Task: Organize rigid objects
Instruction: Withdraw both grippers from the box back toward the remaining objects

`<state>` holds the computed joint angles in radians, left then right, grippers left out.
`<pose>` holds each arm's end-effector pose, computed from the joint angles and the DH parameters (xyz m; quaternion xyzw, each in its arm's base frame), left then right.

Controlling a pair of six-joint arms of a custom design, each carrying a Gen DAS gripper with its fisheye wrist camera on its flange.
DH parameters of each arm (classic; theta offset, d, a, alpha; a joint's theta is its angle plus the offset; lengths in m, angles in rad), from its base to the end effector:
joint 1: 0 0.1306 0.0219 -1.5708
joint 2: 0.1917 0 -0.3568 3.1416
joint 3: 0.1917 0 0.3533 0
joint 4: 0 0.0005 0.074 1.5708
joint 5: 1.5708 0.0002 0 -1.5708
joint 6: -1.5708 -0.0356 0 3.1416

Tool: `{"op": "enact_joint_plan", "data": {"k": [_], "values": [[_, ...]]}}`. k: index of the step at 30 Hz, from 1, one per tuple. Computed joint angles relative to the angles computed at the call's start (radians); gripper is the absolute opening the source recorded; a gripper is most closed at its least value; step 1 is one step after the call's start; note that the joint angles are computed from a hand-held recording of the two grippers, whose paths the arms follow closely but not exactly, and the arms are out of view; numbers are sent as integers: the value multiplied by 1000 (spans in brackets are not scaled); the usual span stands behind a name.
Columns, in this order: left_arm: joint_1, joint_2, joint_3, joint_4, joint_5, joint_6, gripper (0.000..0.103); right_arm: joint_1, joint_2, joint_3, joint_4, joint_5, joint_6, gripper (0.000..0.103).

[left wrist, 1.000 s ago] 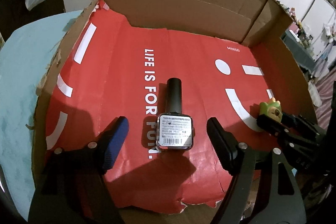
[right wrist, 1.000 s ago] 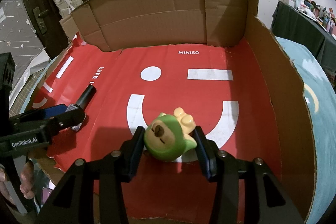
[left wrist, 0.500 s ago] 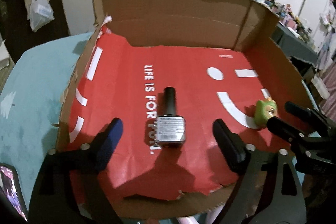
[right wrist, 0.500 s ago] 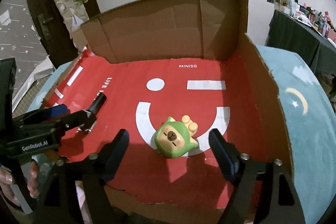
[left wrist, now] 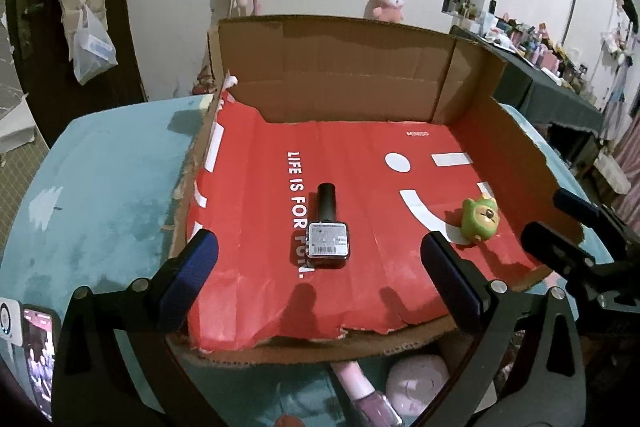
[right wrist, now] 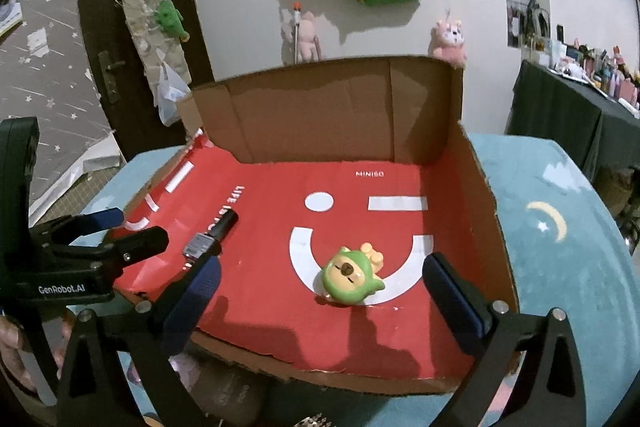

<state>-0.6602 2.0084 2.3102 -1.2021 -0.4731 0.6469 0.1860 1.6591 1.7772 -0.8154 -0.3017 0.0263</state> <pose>0.5110 -0.3769 0.4411 -0.0710 0.9185 -0.0188 0.3885 0.5426 0.1124 0.4456 -0.1581 0.8841 0.1691 0.4060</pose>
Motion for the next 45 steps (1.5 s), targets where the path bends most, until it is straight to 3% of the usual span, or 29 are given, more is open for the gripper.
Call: {"op": "enact_joint_plan", "data": {"k": [4, 14, 24, 45], "values": [[-23, -21, -27, 6, -61, -13, 103, -6, -36, -48, 41, -15, -26, 103], [-75, -59, -83, -13, -122, -7, 103, 8, -119, -155, 102, 0, -16, 103], [-99, -109, -168, 18, -117, 32, 103, 9, -179, -231, 136, 1, -6, 103], [-138, -160, -285, 55, -92, 87, 103, 4, -243, -327, 120, -10, -19, 103]]}}
